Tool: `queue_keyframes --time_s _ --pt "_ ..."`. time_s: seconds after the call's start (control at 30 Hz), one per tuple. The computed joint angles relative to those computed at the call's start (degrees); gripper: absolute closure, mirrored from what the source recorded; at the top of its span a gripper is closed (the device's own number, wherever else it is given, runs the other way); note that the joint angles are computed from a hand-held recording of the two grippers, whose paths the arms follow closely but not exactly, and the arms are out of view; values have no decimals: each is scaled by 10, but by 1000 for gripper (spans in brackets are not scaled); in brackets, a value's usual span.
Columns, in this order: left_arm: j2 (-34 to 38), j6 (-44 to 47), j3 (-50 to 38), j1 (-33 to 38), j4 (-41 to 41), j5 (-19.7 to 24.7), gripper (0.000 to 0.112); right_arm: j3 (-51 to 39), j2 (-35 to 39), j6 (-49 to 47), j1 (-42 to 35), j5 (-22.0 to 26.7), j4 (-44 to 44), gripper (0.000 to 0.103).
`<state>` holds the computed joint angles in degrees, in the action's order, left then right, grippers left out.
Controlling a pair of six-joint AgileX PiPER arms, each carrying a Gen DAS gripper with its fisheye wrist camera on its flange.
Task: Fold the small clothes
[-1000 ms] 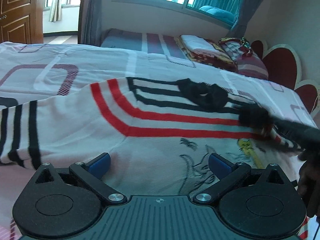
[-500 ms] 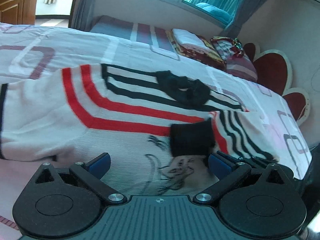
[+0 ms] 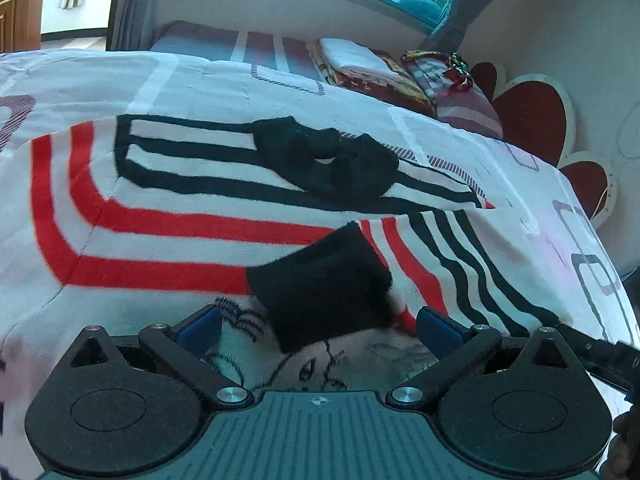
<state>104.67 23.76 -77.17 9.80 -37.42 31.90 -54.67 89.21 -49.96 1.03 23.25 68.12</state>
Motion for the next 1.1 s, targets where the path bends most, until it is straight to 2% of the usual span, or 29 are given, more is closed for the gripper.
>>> queue_keyframes --time_s 0.1,0.13,0.17,0.2,0.27,0.3,0.33,0.37,0.43,0.47,0.6,0.63,0.73,0.77,0.8,0.87,0.9,0.97,1.0,1.07,1.1 --pt "16 25 -17 10 -40 6 11 0 28 -60 -59 65 111 65" --pt "20 36 -18 14 -57 7 34 -8 43 -55 -72 83 132 65" --pt "28 38 -28 20 -67 18 43 -13 54 -58 -84 103 151 65" --pt "38 20 -40 22 -63 26 45 -16 64 -65 -95 122 170 65" --pt "50 3 -56 18 -52 24 48 -29 80 -46 -100 129 170 65" --pt "54 -12 -65 9 -23 21 62 -35 85 -29 -102 129 158 67" --pt "58 -26 -75 0 8 17 90 -40 90 -15 -103 129 148 72" --pt "62 -27 -85 -1 15 23 107 -41 92 -11 -101 127 143 75" --pt "53 -23 -82 5 8 15 106 -49 93 5 -91 118 112 89" --pt "39 -8 -71 8 2 2 106 -49 90 -6 -90 123 112 92" --pt "-16 14 -26 12 57 -38 106 -36 61 -79 -77 130 125 93" --pt "-24 17 -16 13 75 -35 106 -37 57 -86 -70 128 114 93" --pt "-21 -5 0 6 145 -25 106 -43 59 -55 -30 81 22 93" --pt "-19 -1 13 4 150 -36 105 -40 66 -48 -21 65 7 93" --pt "-24 20 30 5 132 -58 105 -36 74 -49 -25 67 14 95" --pt "-23 -2 25 0 157 -60 105 -27 83 -79 -48 92 70 96" --pt "-20 -14 20 -2 169 -61 105 -29 85 -77 -53 99 73 96" --pt "-20 -30 20 -9 191 -66 105 -28 81 -84 -54 104 77 86" --pt "-25 -37 22 -12 199 -66 105 -22 76 -90 -59 110 83 78" --pt "-35 -35 33 -11 191 -75 90 -14 70 -99 -78 127 116 66" --pt "-38 -52 35 -14 205 -80 64 -13 72 -98 -94 146 138 60"
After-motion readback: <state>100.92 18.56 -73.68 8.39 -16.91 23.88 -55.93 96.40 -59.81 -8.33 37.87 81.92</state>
